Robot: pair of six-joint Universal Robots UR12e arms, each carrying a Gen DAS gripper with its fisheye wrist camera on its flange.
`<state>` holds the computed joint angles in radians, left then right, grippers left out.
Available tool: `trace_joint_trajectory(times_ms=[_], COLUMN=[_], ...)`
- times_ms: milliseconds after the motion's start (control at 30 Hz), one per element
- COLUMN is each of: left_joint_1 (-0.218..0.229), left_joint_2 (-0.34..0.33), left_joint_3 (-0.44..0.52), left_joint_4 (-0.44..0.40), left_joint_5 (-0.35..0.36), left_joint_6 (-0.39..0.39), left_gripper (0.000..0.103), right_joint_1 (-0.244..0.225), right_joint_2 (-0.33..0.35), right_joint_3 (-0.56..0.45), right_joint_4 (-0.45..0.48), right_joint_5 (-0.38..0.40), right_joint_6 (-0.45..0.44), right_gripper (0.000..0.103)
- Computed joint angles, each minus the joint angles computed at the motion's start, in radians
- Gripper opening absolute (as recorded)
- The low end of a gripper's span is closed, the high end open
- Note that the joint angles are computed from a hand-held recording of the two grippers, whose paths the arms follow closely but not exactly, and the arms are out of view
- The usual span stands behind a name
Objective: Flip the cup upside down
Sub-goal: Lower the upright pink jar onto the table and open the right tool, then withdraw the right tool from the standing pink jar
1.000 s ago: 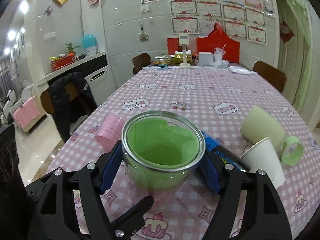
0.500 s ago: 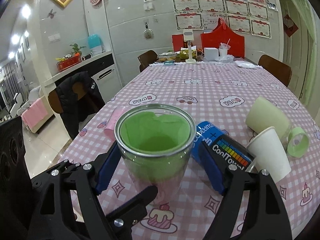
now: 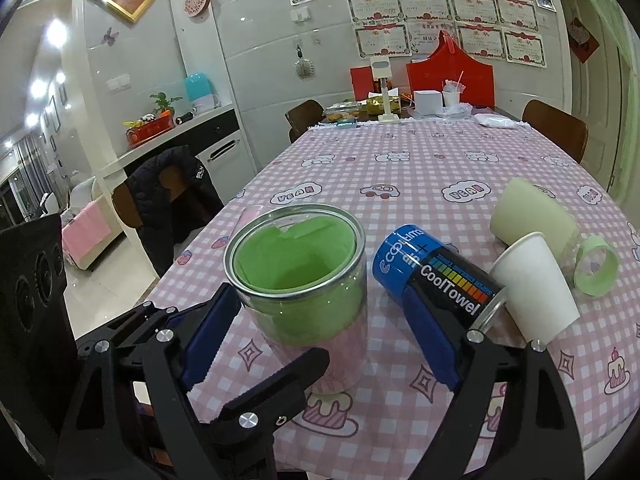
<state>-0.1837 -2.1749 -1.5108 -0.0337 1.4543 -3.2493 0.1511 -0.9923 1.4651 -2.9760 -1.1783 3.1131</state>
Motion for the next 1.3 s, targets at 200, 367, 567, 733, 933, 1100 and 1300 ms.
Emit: trace_joint_trajectory(times_ms=[200,367,567,733,933,1100,1300], left_joint_1=[-0.009,-0.012,-0.019,-0.028,-0.038,-0.049,-0.06], left_joint_2=[0.007,0.016,0.023,0.027,0.036,0.042,0.047], left_joint_3=[-0.006,-0.015,-0.018,-0.02,-0.027,-0.032,-0.035], left_joint_4=[0.006,0.019,0.023,0.026,0.044,0.061,0.083], left_joint_5=[0.012,0.003,0.017,0.044,0.085,0.13,0.167], left_joint_6=[0.007,0.014,0.021,0.028,0.022,0.029,0.033], left_gripper=[0.078,0.078,0.078,0.078,0.078,0.078,0.079], right_joint_1=[-0.01,-0.018,-0.026,-0.034,-0.046,-0.049,-0.056], right_joint_2=[-0.018,-0.033,-0.047,-0.055,-0.068,-0.081,-0.089], right_joint_3=[0.025,0.05,0.076,0.092,0.118,0.143,0.159], right_joint_4=[-0.021,-0.063,-0.107,-0.142,-0.183,-0.229,-0.259], right_joint_5=[0.025,0.026,-0.006,-0.021,-0.018,-0.049,-0.06], right_joint_6=[0.008,0.018,0.029,0.045,0.056,0.052,0.056], right_gripper=[0.082,0.082,0.083,0.088,0.089,0.09,0.09])
